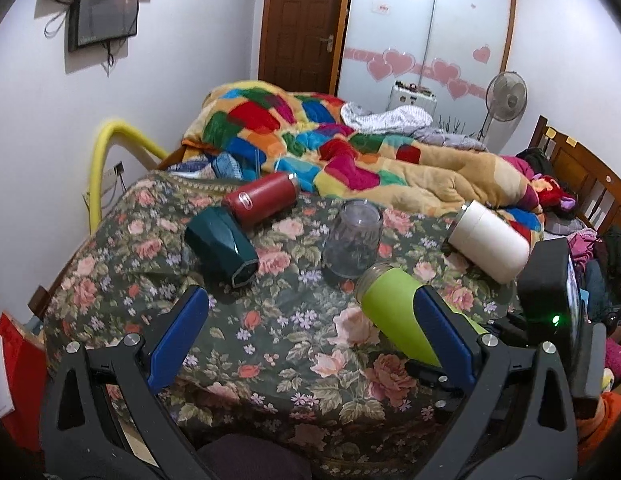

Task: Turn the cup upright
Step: 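Lift the green bottle with the right tool toward the left tool, then grasp the green bottle with the left tool while the right tool releases it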

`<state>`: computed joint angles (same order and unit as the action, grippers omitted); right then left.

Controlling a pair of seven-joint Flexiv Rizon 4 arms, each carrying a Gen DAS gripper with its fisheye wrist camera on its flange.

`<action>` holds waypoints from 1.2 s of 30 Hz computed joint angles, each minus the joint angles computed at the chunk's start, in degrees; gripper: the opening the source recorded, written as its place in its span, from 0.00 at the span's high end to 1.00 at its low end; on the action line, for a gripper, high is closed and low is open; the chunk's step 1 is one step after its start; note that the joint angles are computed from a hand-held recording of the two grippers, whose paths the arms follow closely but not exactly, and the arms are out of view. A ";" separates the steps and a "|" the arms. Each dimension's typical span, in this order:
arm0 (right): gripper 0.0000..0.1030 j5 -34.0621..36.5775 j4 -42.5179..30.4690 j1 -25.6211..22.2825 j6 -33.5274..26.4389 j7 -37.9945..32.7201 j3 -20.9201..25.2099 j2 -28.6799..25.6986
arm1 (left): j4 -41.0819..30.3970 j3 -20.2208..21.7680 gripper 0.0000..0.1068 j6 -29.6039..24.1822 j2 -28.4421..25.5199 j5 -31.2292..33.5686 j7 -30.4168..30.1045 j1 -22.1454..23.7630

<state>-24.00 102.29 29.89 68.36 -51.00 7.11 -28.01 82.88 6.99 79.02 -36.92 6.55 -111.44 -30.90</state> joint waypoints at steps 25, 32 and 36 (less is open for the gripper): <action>0.40 10.62 -4.28 -3.41 -6.18 -10.59 4.32 -2.80 | -5.92 -8.84 0.06 -11.96 -6.52 -9.42 7.42 5.24; 0.38 8.84 3.46 -1.91 -0.04 -4.74 1.21 4.51 | -9.76 -11.09 0.06 -16.21 -8.56 -11.86 8.86 5.61; 0.32 -1.81 11.00 0.62 5.33 7.35 -4.91 10.41 | -12.77 -13.43 0.06 -19.59 -10.32 -14.24 11.47 5.94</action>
